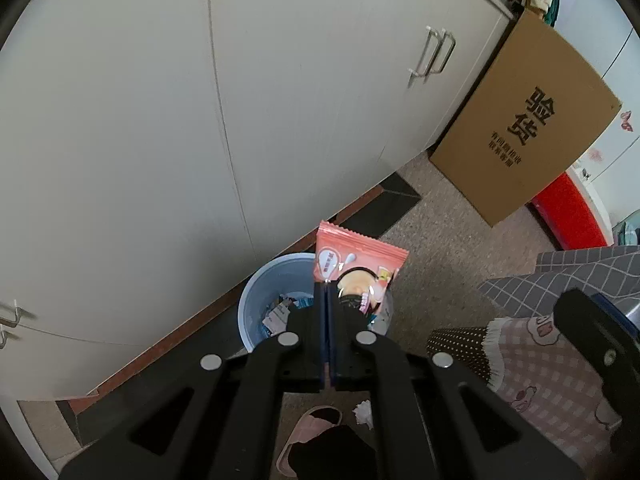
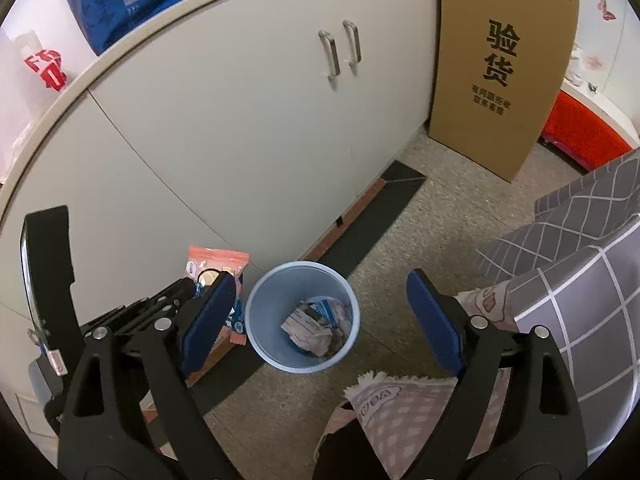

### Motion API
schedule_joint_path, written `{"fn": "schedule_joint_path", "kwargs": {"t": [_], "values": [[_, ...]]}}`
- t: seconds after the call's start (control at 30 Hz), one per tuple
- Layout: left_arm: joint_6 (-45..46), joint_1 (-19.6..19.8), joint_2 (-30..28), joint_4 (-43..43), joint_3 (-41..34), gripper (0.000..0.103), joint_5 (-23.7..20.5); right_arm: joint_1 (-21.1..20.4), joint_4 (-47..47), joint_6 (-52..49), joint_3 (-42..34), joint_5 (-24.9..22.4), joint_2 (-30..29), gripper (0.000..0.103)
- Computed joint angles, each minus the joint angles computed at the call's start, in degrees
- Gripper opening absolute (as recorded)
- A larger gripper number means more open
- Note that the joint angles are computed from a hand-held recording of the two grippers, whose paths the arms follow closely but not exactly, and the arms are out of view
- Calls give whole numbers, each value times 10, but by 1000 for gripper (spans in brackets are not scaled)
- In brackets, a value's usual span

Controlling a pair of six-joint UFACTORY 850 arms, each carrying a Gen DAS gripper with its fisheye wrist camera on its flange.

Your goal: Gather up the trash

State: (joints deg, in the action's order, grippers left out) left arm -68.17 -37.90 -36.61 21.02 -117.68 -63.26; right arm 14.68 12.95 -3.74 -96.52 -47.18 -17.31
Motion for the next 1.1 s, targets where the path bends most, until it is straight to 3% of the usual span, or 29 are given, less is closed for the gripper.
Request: {"fn": "schedule_joint_path", "kwargs": {"t": [0.13, 0.2, 0.27, 0.3, 0.57, 0.73, 0.9, 1.1], "values": [[8, 4, -15, -11, -17, 3, -7, 0, -15, 15, -7, -8, -7, 86], [5, 6, -23, -8, -26, 9, -12, -2, -13, 16, -7, -6, -7, 86], [5, 8, -26, -14, -29, 32, -12, -3, -11, 18, -6, -5, -6, 86], [4, 8, -28, -15, -31, 37, -12, -4, -10, 18, -7, -6, -7, 86], [5, 2, -32, 5, -44, 62, -29, -4, -14, 24, -12, -9, -10, 86], [-7, -6, -7, 14, -28, 71, -31, -5, -7, 15, -4, -3, -2, 86], [-15, -26, 32, 45, -7, 71, -41, -4, -6, 5, -12, -16, 13, 86], [3, -74, 75, 97, -22, 71, -58, -5, -10, -22, 26, 29, 109, 89]]}}
